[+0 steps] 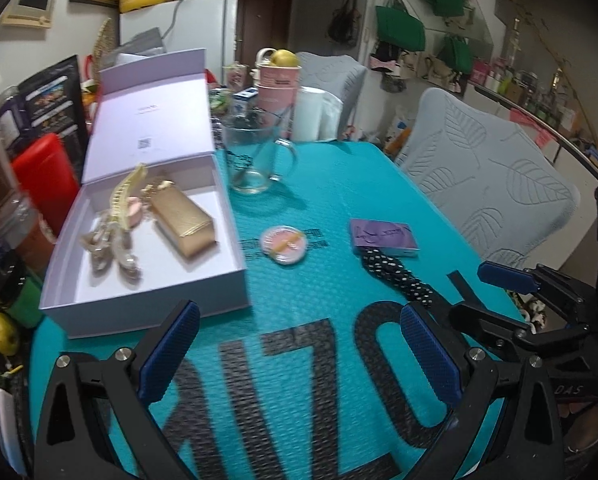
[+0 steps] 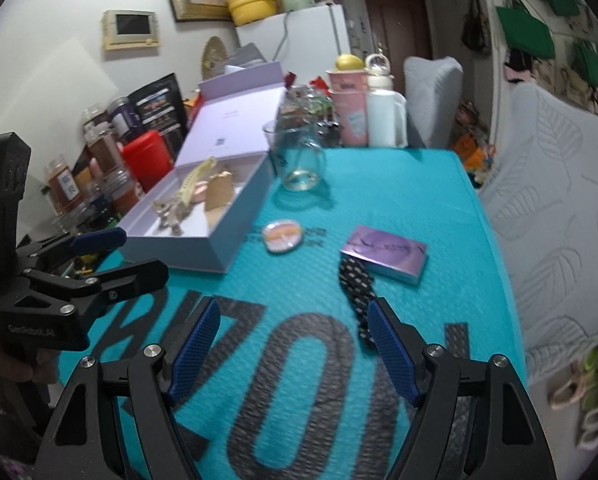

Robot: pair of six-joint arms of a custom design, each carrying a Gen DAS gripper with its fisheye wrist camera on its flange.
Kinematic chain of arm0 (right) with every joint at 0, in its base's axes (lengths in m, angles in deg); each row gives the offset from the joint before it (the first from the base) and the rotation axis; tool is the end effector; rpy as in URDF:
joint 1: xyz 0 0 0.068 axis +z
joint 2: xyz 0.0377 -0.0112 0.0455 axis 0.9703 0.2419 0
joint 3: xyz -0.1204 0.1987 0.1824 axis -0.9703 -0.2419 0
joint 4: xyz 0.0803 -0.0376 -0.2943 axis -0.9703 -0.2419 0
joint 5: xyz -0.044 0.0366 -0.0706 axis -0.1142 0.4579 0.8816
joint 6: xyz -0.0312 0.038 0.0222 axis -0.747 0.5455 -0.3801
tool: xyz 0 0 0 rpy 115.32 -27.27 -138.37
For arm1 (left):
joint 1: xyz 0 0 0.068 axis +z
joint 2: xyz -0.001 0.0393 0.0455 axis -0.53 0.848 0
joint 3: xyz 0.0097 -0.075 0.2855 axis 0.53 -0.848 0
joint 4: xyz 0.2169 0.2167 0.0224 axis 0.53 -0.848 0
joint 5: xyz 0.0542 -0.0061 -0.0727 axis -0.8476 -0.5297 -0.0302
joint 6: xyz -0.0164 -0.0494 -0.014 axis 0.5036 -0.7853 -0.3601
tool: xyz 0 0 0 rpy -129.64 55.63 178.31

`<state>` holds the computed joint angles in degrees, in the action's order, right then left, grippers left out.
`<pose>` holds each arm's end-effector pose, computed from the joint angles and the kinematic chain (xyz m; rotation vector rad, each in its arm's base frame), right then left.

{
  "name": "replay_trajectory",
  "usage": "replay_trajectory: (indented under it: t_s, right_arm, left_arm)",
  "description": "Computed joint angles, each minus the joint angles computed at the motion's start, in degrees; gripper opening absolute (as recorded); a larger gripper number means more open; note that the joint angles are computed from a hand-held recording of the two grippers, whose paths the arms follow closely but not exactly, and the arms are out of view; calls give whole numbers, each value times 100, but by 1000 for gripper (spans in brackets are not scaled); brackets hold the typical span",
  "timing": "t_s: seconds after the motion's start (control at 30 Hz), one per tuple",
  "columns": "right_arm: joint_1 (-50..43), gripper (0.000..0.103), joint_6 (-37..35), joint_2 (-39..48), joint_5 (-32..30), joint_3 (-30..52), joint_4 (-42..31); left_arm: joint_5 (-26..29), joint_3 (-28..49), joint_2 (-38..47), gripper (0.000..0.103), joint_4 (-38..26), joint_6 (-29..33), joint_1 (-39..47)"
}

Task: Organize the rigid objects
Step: 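Grasp the black polka-dot scrunchie with the right tool while the left tool approaches the purple box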

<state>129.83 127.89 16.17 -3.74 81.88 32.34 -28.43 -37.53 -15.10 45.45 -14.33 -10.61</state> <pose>0.1395 0.1585 0.1964 0.1435 2.3202 0.1776 0.2339 0.0669 0.1959 0.6926 2.2733 -0.4374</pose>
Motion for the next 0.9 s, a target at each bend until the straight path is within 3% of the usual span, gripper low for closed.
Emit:
replay_trajectory:
  t_s: [0.23,0.5,0.9]
  right_arm:
    - [-383,77,78,-723,-59,-438,-434]
    - [-1499,77,-439,-1417,-673,-881,-605]
    - [-2507,77,-1314,-1105,-1554,-1048,178]
  left_arm:
    - [-404,-307,-21,102,584,-777,-928]
    - [-917,-423,307,101,1282,-1590,-2010]
    - [-1410,301,1323,98,1670,-1858,-2689]
